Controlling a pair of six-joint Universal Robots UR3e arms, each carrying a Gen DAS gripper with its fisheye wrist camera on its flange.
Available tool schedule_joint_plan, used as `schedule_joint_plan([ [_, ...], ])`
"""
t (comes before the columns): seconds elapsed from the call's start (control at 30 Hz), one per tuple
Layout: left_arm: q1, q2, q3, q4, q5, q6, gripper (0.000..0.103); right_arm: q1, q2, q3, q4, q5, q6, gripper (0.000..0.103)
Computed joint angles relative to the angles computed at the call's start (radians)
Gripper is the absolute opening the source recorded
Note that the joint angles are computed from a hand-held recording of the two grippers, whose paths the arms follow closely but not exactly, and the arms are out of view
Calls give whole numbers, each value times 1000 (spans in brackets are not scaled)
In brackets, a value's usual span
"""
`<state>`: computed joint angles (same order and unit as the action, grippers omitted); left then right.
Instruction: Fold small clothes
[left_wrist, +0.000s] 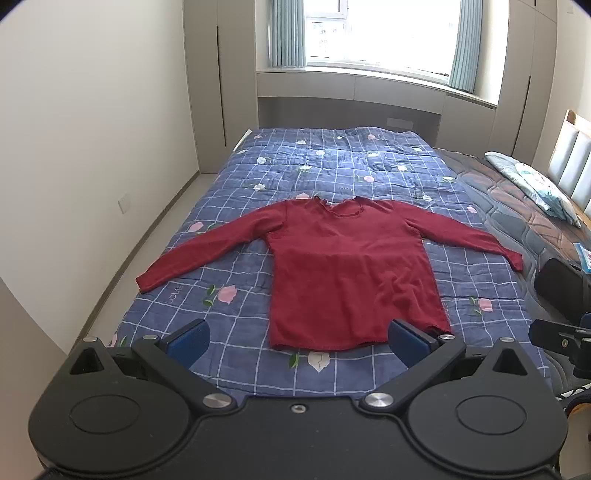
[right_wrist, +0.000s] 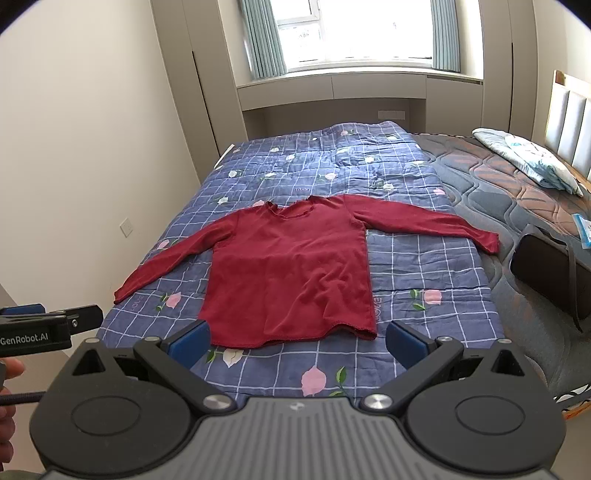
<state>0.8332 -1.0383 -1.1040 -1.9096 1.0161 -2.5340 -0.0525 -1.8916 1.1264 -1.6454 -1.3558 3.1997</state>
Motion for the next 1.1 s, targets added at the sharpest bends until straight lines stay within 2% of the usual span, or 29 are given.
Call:
schedule_joint_plan([
  [0.47,-14,-4,-8,14,9,-12,102,13,6,-4,-1,-11,11,103],
  [0.53,-46,-15,-13,45,28,-40,102,15,6,-5,-1,-12,12,103],
  [0.63,-26,-13,-10,26,16,-18,102,17,4,-2,0,-13,14,103],
  [1.1,-62,-36,-8,41,46,-39,102,9,4,14,-7,-7,16,103],
])
